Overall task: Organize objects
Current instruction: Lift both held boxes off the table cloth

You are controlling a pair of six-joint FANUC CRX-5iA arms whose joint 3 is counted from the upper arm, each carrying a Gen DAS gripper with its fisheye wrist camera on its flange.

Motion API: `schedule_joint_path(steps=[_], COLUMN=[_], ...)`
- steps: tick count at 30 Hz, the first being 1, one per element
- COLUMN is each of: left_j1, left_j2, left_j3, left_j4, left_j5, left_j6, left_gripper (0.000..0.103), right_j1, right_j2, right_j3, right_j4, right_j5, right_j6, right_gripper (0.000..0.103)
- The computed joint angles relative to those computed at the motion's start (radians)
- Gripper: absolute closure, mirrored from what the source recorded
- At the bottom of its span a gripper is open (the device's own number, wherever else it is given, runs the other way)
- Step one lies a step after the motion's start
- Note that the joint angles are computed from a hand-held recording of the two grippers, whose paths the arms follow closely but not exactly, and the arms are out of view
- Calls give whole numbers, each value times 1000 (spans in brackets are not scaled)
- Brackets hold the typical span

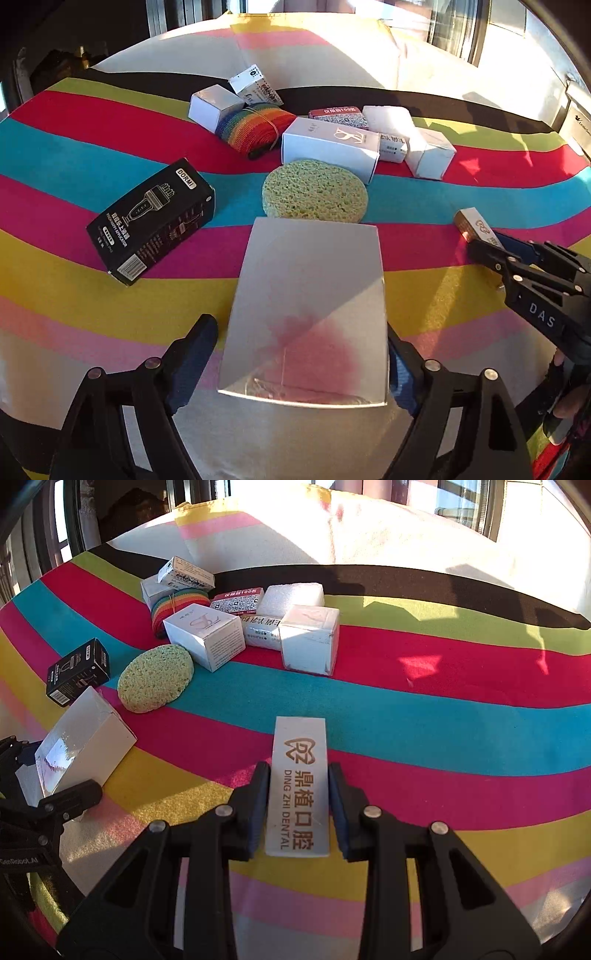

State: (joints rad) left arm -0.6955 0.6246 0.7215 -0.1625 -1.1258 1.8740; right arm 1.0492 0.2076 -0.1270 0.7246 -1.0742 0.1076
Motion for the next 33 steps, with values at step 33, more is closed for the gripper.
schedule_joint_path(steps=[33], left_j1=[-16], left_j2=[-389], left_j3=[-557], left_j4=[-102], left_j5=[325], left_j6=[425], left_gripper=[36], right_j1=[130], right_j2=[-40], right_j3=[-30], right_j4=[-13], right_j5=[-15], right_j6=[-137], right_gripper=[68])
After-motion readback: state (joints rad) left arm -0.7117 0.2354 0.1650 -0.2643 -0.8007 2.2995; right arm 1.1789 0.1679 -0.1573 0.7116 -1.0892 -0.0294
